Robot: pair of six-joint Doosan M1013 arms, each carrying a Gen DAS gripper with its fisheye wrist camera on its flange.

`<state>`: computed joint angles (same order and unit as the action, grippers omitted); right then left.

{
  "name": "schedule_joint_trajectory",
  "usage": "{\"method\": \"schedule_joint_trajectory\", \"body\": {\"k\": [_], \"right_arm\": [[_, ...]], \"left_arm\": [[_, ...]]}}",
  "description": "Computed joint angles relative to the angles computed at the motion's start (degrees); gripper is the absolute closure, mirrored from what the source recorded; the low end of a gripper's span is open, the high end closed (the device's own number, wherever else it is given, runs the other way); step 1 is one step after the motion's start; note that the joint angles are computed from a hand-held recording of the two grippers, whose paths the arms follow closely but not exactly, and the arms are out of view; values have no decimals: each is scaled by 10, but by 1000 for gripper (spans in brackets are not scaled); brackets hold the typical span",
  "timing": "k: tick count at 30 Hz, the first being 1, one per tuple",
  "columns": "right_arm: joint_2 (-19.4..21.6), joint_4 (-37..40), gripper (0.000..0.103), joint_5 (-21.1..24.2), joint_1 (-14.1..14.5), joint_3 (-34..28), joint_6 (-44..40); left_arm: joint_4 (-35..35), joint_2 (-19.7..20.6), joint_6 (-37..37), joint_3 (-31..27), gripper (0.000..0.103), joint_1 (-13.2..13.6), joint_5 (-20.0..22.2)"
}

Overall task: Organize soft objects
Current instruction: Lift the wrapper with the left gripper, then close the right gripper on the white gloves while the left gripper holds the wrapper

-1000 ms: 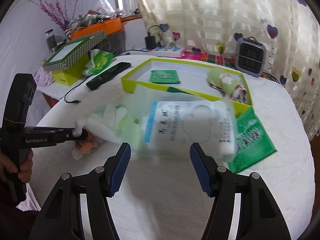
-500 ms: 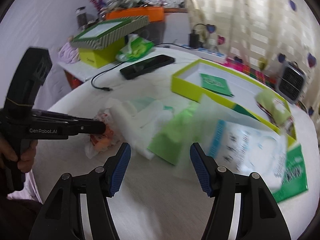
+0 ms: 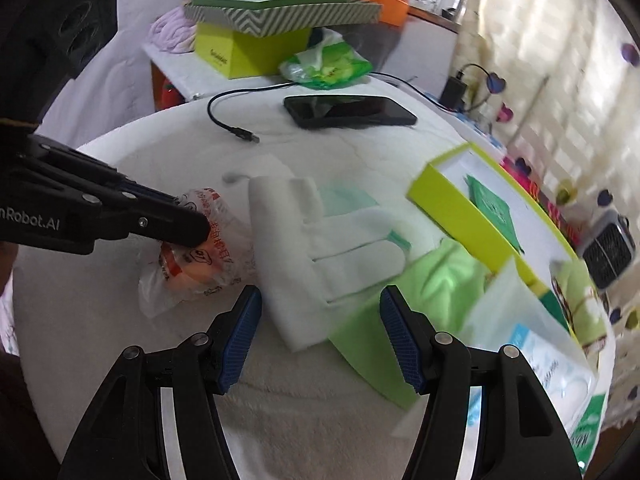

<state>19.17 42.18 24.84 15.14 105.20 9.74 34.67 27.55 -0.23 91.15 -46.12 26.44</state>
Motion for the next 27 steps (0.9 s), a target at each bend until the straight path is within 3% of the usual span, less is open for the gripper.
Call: {"method": "schedule_joint_trajectory", "body": {"k": [7,19,27], "right_arm": [[11,-15,40,45,3,-21,25],[25,-14,40,67,5,-41,65],[28,5,64,109,-2,-47,58]], "left_arm": [[11,-9,-25,15,89,3,-2],[18,-14,-42,26,88,5,-19],[27,-14,-52,27,88,6,-23]]}}
